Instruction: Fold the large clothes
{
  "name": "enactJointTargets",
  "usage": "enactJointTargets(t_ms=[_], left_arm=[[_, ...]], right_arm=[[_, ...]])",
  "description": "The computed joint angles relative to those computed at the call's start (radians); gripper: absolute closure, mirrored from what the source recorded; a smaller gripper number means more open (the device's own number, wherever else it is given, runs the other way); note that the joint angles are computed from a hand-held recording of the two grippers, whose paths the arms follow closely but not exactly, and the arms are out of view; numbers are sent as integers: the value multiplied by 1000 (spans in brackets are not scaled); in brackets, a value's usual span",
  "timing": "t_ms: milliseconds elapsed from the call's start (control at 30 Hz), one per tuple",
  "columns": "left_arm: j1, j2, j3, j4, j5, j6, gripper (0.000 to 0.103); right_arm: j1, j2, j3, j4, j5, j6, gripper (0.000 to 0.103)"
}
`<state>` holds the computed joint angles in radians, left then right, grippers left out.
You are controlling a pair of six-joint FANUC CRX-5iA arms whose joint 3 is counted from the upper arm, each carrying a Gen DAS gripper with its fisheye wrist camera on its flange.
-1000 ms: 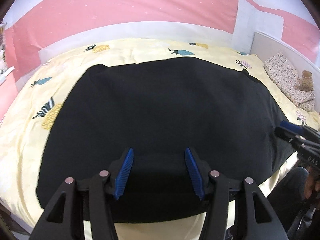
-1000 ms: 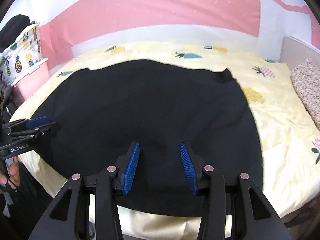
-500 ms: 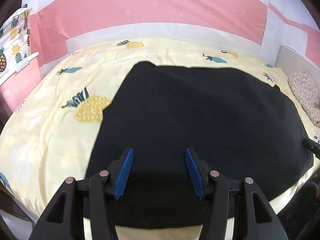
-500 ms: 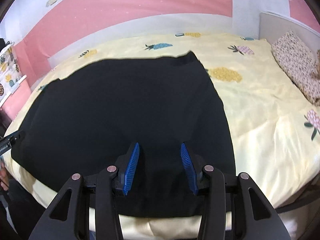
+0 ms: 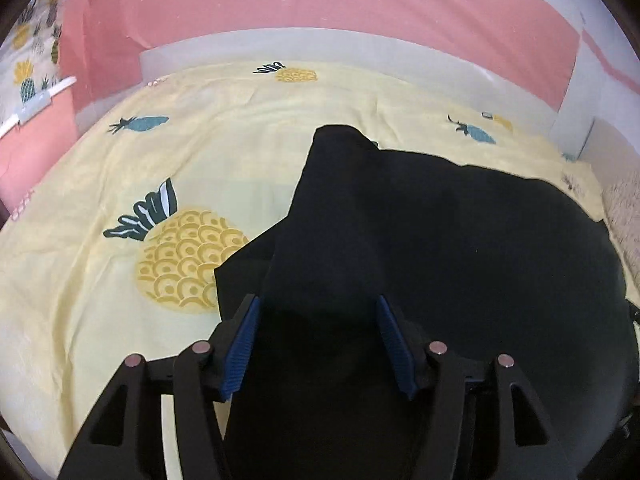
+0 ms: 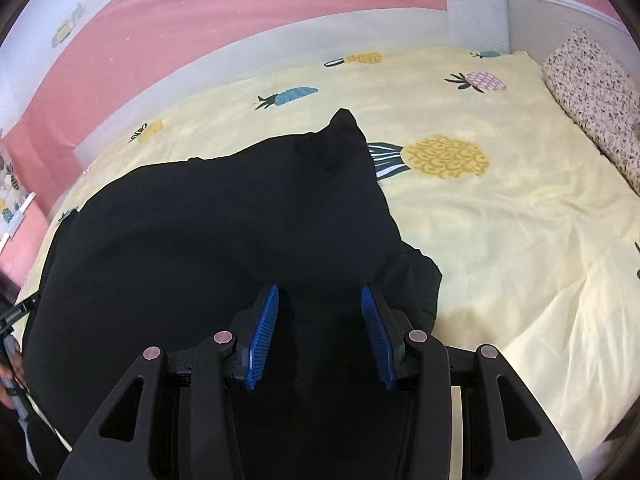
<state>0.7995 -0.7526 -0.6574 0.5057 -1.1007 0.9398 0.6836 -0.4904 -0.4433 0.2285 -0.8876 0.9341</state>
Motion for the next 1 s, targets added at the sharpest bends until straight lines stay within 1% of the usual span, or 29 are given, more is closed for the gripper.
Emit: enactJointTargets(t_ms=[67, 167, 200, 233, 267, 333, 400, 500, 533, 600, 667, 700, 767, 867, 1000], left_arm=[[29, -4, 5, 13, -28, -12, 40], [131, -51, -5, 70, -99, -81, 41], [175, -68, -11, 94, -122, -109, 41], [221, -73, -16, 119, -143, -140, 41], [269, -72, -19, 146, -168, -173, 40], [349, -74, -21, 177, -224, -214, 40], [400, -60, -23, 194, -275, -250, 39], [401, -13, -23, 177, -316, -245, 35], [396, 18, -25, 179, -338, -241, 32], [398, 62, -35, 204, -373, -234, 27], [391, 108, -43, 227, -394, -226, 21], [382, 137, -45, 238, -403, -228, 19], [354, 204, -43, 250, -427, -216, 14], [319, 297, -36, 265, -450, -185, 10], [274, 328, -34, 279, -428, -206, 8]], right_arm=[[11, -15, -4, 17, -13, -10, 59], [-4, -47, 3, -12, -34, 11, 57], [-10, -58, 4, -23, -38, 20, 48], [-22, -79, -1, -35, -41, 29, 40], [-43, -80, 5, -55, -39, 52, 30], [-95, -88, 19, -127, -48, 117, 28], [-161, -76, 45, -225, -71, 187, 28], [-291, -25, 100, -412, -134, 305, 28], [-368, 3, 131, -530, -166, 380, 27], [-471, 37, 163, -677, -211, 468, 26], [-535, 64, 185, -768, -251, 523, 26], [-574, 87, 203, -825, -280, 562, 26], [-624, 122, 227, -902, -326, 609, 26], [-696, 202, 273, -1022, -403, 682, 25], [-720, 275, 309, -1089, -444, 723, 21]])
